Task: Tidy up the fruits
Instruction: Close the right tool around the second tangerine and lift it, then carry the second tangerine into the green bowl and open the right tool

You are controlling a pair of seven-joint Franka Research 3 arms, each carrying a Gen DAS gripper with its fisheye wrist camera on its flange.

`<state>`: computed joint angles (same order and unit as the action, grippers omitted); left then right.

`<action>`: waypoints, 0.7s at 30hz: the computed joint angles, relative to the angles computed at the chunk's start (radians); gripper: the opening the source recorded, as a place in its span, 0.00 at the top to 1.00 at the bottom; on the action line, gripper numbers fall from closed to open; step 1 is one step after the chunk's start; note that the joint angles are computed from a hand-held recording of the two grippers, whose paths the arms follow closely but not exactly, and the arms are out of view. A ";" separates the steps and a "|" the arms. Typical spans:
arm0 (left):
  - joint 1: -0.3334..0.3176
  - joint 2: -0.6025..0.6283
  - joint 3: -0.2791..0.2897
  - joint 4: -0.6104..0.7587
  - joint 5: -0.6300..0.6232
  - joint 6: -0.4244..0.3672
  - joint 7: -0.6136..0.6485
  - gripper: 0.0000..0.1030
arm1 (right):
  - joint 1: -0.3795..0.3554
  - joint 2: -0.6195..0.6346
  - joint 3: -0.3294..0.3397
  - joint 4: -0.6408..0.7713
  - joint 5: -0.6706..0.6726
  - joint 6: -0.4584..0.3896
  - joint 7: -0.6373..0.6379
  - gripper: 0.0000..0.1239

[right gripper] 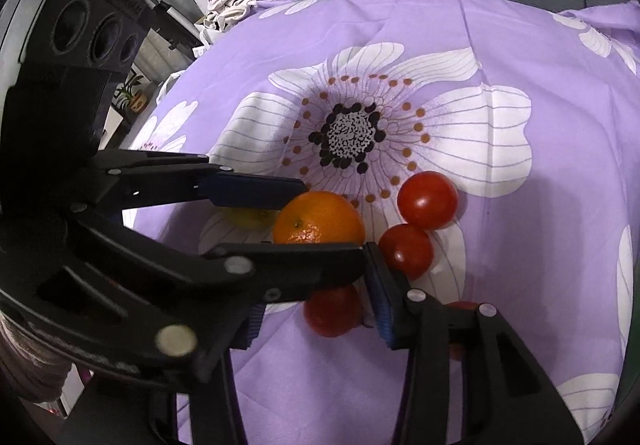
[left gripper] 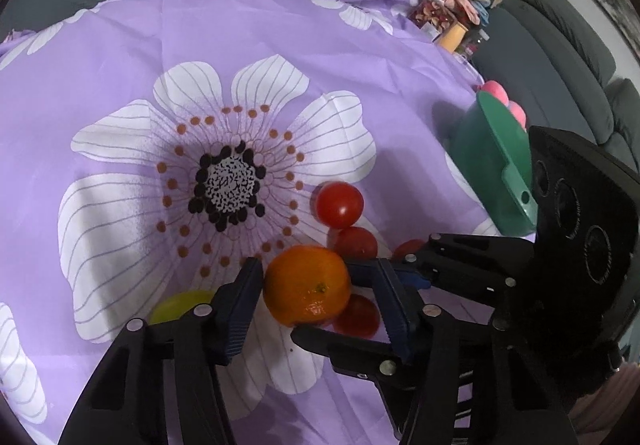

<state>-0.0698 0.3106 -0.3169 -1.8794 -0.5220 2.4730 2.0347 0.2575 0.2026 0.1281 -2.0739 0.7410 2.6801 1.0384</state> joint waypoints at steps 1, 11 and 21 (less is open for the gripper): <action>0.000 0.001 0.001 0.001 0.002 0.000 -0.002 0.47 | -0.002 -0.001 0.000 -0.002 0.003 0.000 -0.005 0.64; -0.002 -0.031 -0.003 -0.029 0.002 0.019 -0.002 0.52 | 0.005 -0.049 0.004 -0.048 0.035 0.057 -0.039 0.66; -0.044 -0.111 0.000 -0.073 -0.036 0.063 0.043 0.52 | 0.026 -0.165 -0.014 -0.144 0.112 0.140 -0.115 0.66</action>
